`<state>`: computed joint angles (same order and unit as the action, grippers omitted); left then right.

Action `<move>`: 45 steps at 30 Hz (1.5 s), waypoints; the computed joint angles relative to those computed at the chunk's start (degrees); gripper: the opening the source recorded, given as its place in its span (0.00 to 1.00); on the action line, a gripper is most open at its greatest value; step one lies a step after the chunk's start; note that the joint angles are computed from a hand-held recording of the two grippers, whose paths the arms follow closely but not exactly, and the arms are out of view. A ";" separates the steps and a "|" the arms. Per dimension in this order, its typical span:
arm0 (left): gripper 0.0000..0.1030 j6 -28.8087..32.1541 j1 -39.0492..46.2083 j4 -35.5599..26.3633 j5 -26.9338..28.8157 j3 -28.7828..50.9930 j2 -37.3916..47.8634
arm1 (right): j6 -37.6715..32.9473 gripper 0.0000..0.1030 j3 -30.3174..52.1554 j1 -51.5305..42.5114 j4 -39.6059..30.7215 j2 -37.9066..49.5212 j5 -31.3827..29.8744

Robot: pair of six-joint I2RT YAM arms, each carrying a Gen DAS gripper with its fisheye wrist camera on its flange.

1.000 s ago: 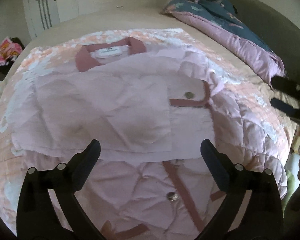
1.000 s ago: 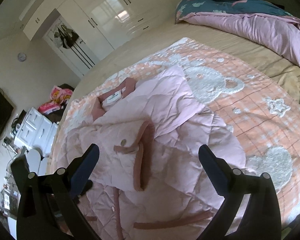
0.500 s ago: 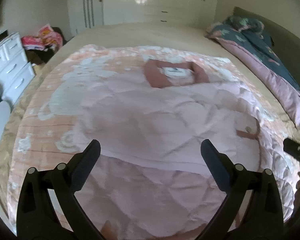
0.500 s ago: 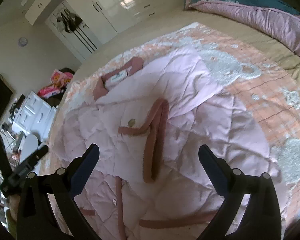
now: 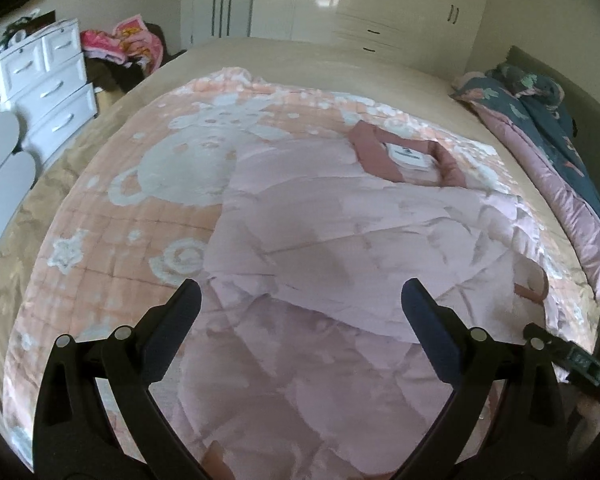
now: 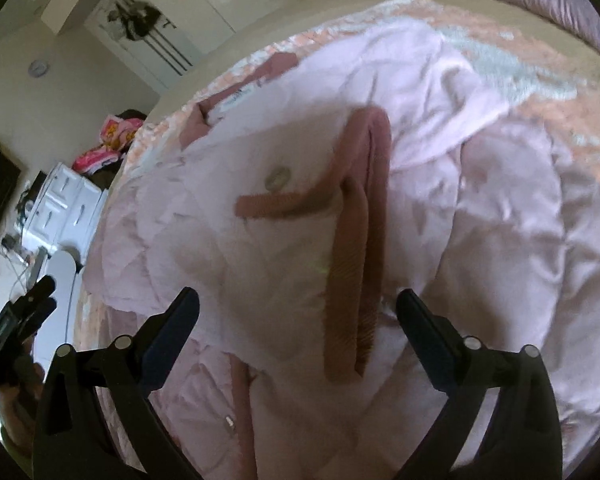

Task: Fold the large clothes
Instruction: 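Lift the hem with the right tool and fold it toward the collar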

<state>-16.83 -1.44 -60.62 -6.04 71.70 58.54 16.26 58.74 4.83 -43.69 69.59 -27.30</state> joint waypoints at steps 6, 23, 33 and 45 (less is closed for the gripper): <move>0.91 -0.21 6.25 2.46 4.73 -2.62 -2.59 | -2.57 0.25 -2.97 -0.22 4.29 -1.73 -2.45; 0.91 -1.80 7.62 5.42 7.20 -0.43 3.47 | -25.77 0.17 28.78 2.11 2.83 7.99 2.31; 0.91 -1.10 1.55 8.29 4.34 5.02 12.27 | -22.63 0.17 23.33 -0.25 6.99 14.77 4.92; 0.91 -2.26 -3.27 8.79 3.18 8.71 20.74 | -20.96 0.22 19.86 0.17 7.38 15.72 6.86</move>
